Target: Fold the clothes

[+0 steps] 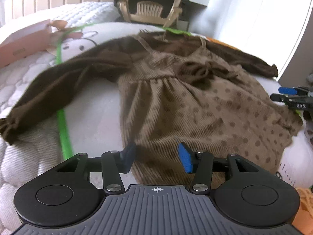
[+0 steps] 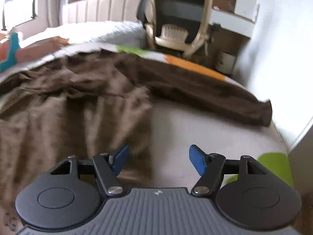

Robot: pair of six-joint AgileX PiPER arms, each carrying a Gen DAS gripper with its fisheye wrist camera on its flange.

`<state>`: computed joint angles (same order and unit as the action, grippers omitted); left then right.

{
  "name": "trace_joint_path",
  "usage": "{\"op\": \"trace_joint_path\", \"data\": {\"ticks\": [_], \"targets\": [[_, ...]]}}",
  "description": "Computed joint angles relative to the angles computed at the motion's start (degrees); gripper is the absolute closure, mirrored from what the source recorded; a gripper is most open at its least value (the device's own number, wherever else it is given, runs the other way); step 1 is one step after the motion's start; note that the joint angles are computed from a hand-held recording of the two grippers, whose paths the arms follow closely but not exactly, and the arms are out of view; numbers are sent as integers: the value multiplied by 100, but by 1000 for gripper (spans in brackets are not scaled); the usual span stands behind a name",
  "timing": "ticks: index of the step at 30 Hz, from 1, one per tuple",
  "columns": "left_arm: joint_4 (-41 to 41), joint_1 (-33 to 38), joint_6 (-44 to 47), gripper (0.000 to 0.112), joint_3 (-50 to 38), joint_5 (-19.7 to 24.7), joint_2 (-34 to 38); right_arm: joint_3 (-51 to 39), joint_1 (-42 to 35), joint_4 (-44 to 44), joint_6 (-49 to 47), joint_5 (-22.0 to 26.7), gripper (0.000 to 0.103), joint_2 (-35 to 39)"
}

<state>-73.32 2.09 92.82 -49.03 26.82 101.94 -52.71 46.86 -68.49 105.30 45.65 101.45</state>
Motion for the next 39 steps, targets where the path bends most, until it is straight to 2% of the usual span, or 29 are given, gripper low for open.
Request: {"op": "trace_joint_path", "data": {"ticks": [1, 2, 3, 5, 6, 7, 10, 12, 14, 15, 17, 19, 20, 21, 23, 26, 29, 32, 33, 34, 35, 36, 38, 39], "targets": [[-380, -75, 464, 80, 110, -210, -18, -38, -66, 72, -138, 87, 34, 102], [-718, -136, 903, 93, 200, -410, -57, -152, -59, 106, -355, 403, 34, 269], [-856, -118, 1111, 97, 223, -459, -63, -262, -55, 121, -547, 712, 34, 431], [-714, 18, 1013, 98, 169, -378, -37, -311, -117, 90, -525, 919, 35, 418], [-695, 51, 1000, 99, 159, -397, -38, -274, -199, 28, -503, 872, 35, 362], [-677, 83, 989, 100, 149, -417, -38, -189, -225, -39, -299, 596, 35, 173], [-605, 173, 919, 104, 111, -453, -35, 135, -505, -378, 335, -680, 35, -359], [-510, 219, 782, 106, 67, -418, -25, 169, -699, -380, 465, -1429, 41, -414], [-416, 264, 646, 107, 23, -384, -15, 18, -757, -23, 71, -1676, 42, -188], [-370, 287, 579, 106, 0, -366, -10, -90, -732, 105, -118, -1580, 43, -39], [-348, 453, 378, 106, -67, 13, -31, -118, -698, -89, 65, -1508, 44, 120], [-419, 599, 219, 97, -129, 402, -55, -55, -709, -353, 420, -1562, 68, 94], [-515, 620, 194, 92, -144, 516, -73, -74, -692, -379, 439, -1539, 91, 95], [-612, 640, 168, 86, -158, 628, -89, -178, -628, -243, 252, -1352, 93, 151], [-751, 629, 168, 78, -177, 935, -96, -344, -480, -204, 13, -909, 93, 288], [-764, 568, 136, 57, -216, 1506, -17, -686, -374, 62, -614, -46, 93, 566], [-457, 374, -65, 54, -280, 1810, 206, -726, -383, 151, -720, 432, 93, 624], [-230, 218, -213, 48, -320, 1796, 444, 9, -440, -55, 128, -53, 92, -83], [-210, 199, -225, 46, -311, 1746, 513, 330, -396, -225, 554, -338, 88, -394], [-322, 234, -58, 46, -257, 1761, 571, 578, -264, -362, 935, -433, 85, -613], [-403, 292, 104, 45, -211, 1815, 597, 799, -120, -460, 1263, -502, 77, -829], [-411, 333, 176, 45, -177, 1834, 587, 915, 96, -440, 1361, -411, 69, -905], [-402, 360, 299, 45, -103, 1777, 530, 1042, 520, -157, 1262, -166, 62, -968], [-384, 362, 397, 45, -51, 1713, 474, 1067, 723, 53, 1129, -21, 61, -951]]}}
